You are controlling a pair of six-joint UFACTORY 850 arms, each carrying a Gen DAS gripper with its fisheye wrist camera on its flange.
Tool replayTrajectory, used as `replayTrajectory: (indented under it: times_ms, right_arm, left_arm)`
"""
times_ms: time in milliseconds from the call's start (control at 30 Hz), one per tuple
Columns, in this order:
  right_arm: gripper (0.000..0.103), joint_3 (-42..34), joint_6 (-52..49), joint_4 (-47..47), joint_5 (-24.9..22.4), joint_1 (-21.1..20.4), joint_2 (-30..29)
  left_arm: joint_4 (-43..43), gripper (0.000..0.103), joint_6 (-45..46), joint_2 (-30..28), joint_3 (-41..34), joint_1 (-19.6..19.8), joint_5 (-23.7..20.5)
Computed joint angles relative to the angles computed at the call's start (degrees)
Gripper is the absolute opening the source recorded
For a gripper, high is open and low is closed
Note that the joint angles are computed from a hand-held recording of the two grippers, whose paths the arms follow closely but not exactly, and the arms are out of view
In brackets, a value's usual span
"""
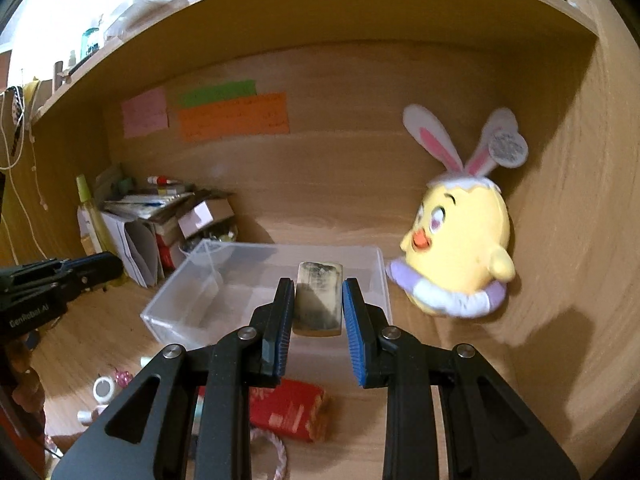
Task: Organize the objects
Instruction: 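Carry the beige block into the clear box and open the right gripper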
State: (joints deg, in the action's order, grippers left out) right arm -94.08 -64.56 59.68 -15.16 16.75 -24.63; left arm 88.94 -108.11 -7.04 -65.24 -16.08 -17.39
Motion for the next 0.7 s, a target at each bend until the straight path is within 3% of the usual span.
replayTrajectory:
  times_ms: [333,700]
  right_arm:
    - [0.023,-8.6,6.9,-7.5,-1.6,0.4,-4.9]
    - [0.023,-20.5,24.7,-25.2,-7.2,1.2,-13.6]
  left_arm:
    - [-4.6,0.014,5.5,-4.1,-5.9,0.6,0.0]
    - [-24.1,0.014,24.3,-10.6,-12.5,2.4,1.6]
